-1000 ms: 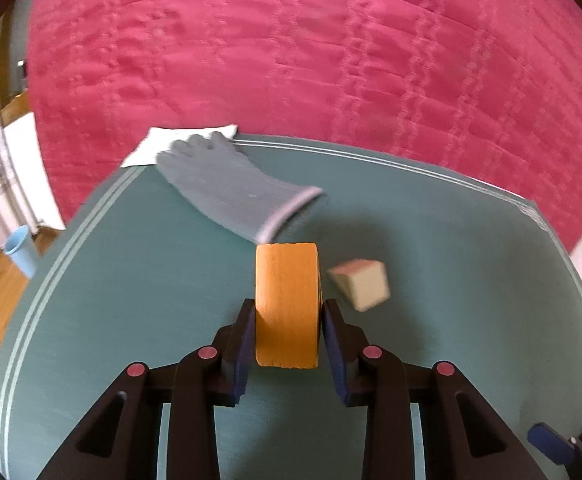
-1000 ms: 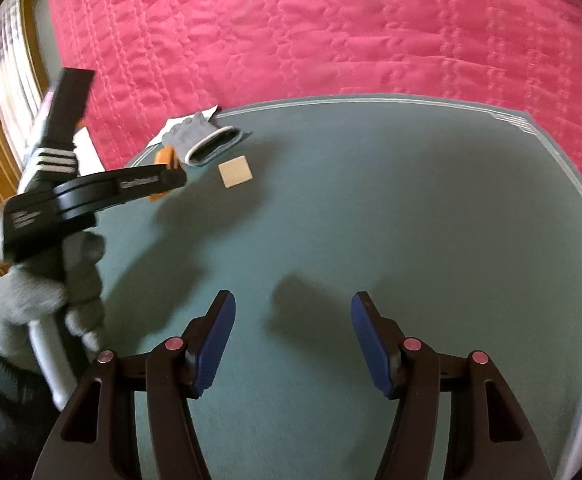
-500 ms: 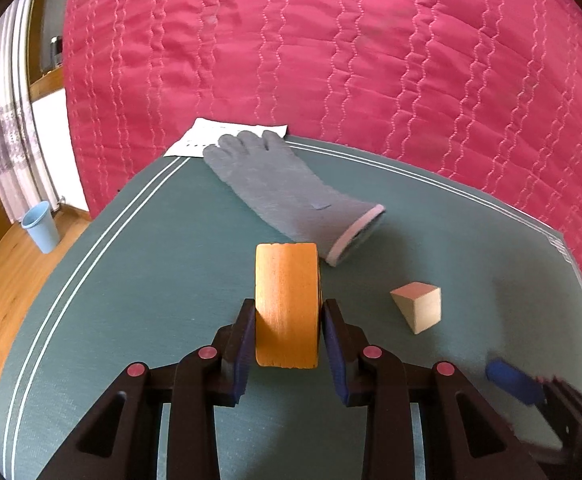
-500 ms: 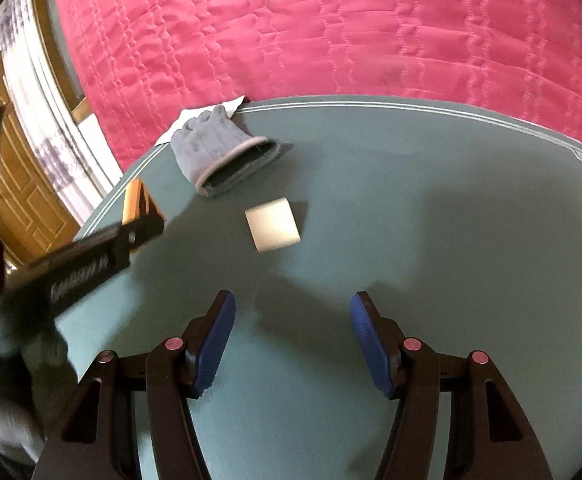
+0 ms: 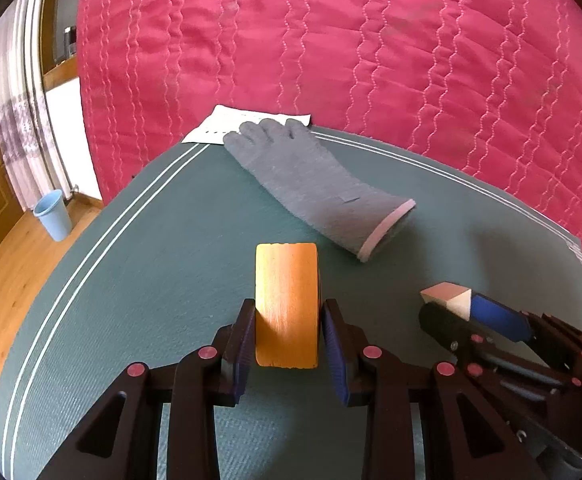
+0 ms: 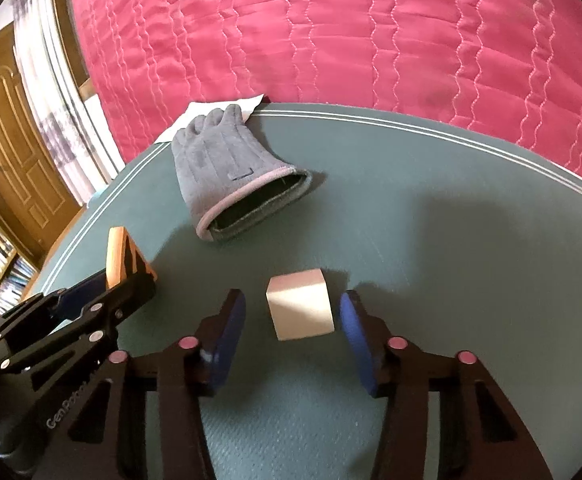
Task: Organize rigid objects
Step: 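Grasp the pale wooden cube with the right tool while the left tool holds the orange block, then carry the wooden cube into the bin and open the right tool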
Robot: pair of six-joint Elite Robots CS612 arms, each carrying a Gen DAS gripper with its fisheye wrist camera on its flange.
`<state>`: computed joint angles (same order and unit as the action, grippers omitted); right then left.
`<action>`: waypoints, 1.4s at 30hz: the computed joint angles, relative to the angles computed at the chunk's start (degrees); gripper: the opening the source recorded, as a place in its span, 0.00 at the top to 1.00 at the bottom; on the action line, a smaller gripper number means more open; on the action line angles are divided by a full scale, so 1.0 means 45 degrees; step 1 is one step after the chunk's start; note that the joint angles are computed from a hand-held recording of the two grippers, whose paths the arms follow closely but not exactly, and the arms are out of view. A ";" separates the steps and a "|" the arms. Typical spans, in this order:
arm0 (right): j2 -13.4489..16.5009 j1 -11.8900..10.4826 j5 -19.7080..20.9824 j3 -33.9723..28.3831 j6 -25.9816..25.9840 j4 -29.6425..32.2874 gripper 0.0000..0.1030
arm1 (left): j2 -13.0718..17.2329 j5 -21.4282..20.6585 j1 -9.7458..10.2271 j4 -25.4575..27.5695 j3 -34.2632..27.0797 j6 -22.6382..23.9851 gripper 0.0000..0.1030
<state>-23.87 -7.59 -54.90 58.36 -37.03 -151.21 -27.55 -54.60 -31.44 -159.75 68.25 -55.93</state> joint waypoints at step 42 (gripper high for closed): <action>-0.2128 -0.1737 0.0276 0.4653 0.0103 -0.2553 0.68 | 0.0087 0.0588 -0.0716 -0.2076 -0.0228 0.2769 0.67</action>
